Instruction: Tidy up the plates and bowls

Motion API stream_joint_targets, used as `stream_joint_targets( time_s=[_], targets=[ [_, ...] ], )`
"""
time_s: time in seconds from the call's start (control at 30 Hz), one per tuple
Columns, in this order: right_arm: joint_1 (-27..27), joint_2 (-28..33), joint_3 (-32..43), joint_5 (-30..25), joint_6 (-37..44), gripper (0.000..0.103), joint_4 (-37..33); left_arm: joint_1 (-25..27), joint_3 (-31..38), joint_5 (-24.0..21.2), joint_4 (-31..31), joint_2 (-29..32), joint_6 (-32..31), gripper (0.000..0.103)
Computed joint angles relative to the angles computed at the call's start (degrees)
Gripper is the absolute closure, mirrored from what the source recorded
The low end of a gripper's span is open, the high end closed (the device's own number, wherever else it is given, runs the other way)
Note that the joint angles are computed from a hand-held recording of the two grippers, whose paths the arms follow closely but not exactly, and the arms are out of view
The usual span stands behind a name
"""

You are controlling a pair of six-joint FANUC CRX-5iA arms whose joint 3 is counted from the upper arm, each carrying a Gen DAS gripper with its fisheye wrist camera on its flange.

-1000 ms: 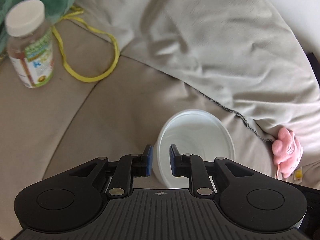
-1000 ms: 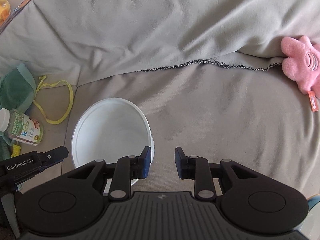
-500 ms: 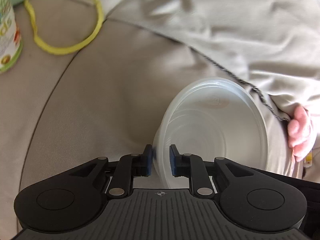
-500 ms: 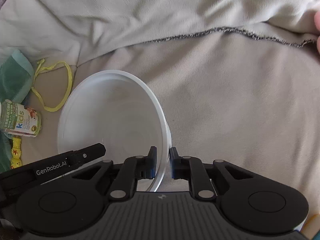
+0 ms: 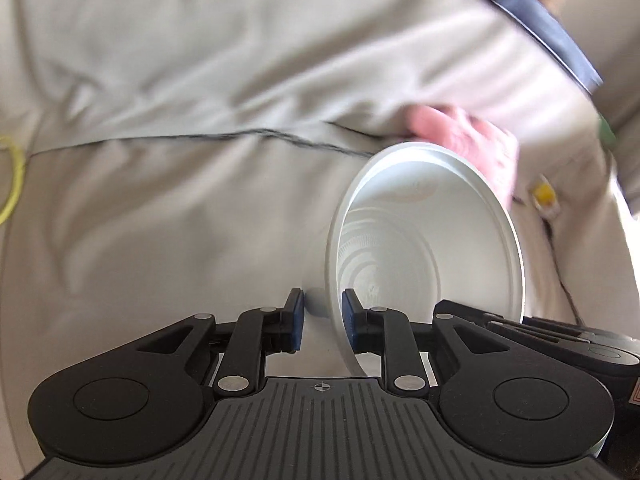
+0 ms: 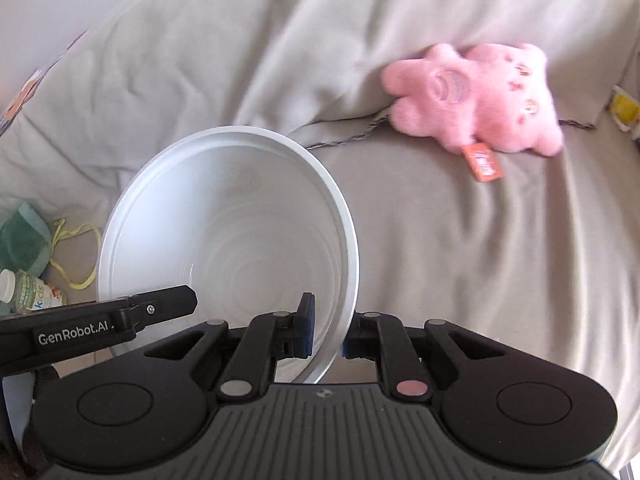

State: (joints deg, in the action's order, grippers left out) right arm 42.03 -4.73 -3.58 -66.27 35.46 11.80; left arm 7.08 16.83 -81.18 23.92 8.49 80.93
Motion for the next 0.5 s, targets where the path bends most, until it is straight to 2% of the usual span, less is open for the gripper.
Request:
stream_joint_targets(
  time_s=[0.23, 0.37, 0.5],
  targets=[
    [-2.2, -9.4, -7.2, -6.5, -3.2, 0.091, 1.8, -8.7, 1.0, -1.9, 2.5, 1.6, -2.3, 0.079],
    [-0.8, -13.0, -9.8, -10.2, -4.5, 0.09, 1.5, -11.8, -0.8, -2.7, 2.2, 0.4, -2.2, 0.079],
    [-0.8, -14.1, -11.6, -12.3, -4.6, 0.09, -1.8, -13.7, -3.1, -3.3, 0.9, -1.3, -1.4, 0.079]
  ],
)
